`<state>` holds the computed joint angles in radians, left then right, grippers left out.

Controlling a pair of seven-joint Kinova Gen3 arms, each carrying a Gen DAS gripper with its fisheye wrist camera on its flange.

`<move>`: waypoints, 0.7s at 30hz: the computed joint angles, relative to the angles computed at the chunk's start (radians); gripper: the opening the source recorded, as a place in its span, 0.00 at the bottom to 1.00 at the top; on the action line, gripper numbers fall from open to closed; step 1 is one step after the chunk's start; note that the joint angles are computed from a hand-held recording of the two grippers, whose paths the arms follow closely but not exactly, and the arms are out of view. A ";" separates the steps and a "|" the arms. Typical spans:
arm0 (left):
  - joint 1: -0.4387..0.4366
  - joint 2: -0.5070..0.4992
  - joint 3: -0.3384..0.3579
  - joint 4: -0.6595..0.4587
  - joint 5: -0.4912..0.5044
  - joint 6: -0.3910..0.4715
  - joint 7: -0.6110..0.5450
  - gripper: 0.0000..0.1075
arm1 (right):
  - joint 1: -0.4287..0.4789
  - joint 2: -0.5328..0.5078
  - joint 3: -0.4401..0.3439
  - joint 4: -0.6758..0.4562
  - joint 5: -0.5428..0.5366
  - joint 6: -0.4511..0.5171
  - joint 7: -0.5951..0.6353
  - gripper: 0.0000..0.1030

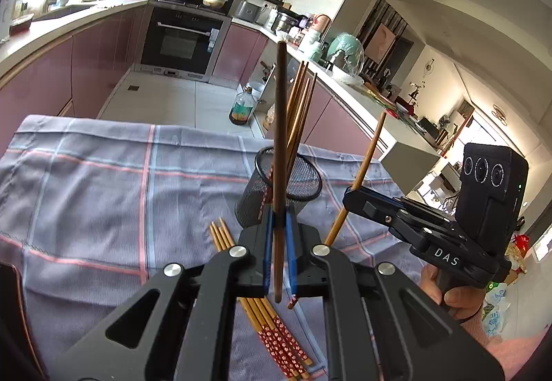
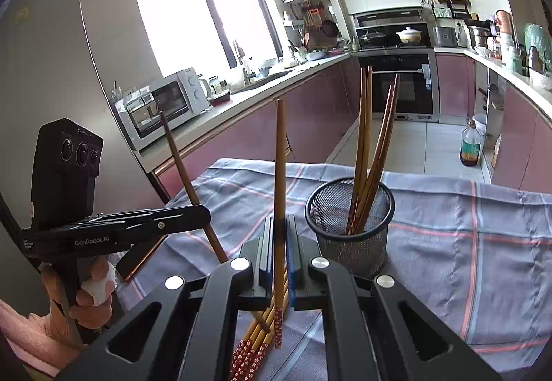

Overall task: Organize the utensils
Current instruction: 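Lift the chopstick upright with the left tool while the right tool grasps another, then carry both held chopsticks over the black mesh cup and lower them in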

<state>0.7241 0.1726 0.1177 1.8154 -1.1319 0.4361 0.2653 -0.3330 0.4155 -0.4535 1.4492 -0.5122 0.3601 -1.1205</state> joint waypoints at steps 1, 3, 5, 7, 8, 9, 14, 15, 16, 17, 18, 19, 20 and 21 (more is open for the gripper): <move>0.001 0.000 0.002 -0.008 0.002 0.012 -0.009 0.07 | -0.001 -0.003 0.001 -0.001 0.002 -0.004 0.001 0.05; 0.004 0.001 0.007 -0.023 0.004 0.034 -0.024 0.07 | -0.003 -0.008 0.004 -0.002 0.005 -0.011 -0.002 0.05; 0.003 0.001 0.011 -0.037 0.006 0.044 -0.041 0.07 | -0.008 -0.013 0.012 -0.007 0.012 -0.015 -0.006 0.05; 0.001 0.004 0.014 -0.054 0.013 0.052 -0.063 0.07 | -0.004 -0.017 0.008 -0.011 0.013 -0.017 -0.004 0.05; 0.002 0.006 0.016 -0.064 0.015 0.059 -0.075 0.07 | -0.006 -0.020 0.011 -0.011 0.016 -0.023 -0.005 0.05; 0.003 0.007 0.017 -0.075 0.019 0.066 -0.088 0.07 | -0.009 -0.023 0.014 -0.011 0.021 -0.029 -0.008 0.05; 0.010 0.013 0.014 -0.115 0.014 0.088 -0.126 0.07 | -0.009 -0.031 0.015 -0.020 0.034 -0.050 -0.018 0.05; 0.011 0.014 0.014 -0.123 0.014 0.092 -0.133 0.07 | -0.004 -0.033 0.009 -0.017 0.034 -0.057 -0.016 0.05; 0.013 0.014 0.012 -0.131 0.011 0.098 -0.138 0.07 | -0.002 -0.034 0.008 -0.019 0.037 -0.062 -0.016 0.05; 0.014 0.015 0.013 -0.140 0.012 0.103 -0.148 0.07 | -0.005 -0.037 0.012 -0.020 0.043 -0.067 -0.020 0.05; 0.017 0.015 0.013 -0.149 0.008 0.111 -0.154 0.07 | -0.004 -0.037 0.011 -0.025 0.047 -0.069 -0.022 0.05; 0.015 0.017 0.011 -0.154 0.003 0.112 -0.158 0.07 | -0.003 -0.038 0.010 -0.027 0.051 -0.073 -0.023 0.05; 0.017 0.019 0.011 -0.164 0.001 0.123 -0.164 0.07 | -0.006 -0.040 0.015 -0.031 0.057 -0.077 -0.029 0.05; 0.017 0.020 0.010 -0.171 0.000 0.126 -0.170 0.07 | -0.009 -0.042 0.018 -0.032 0.063 -0.082 -0.034 0.05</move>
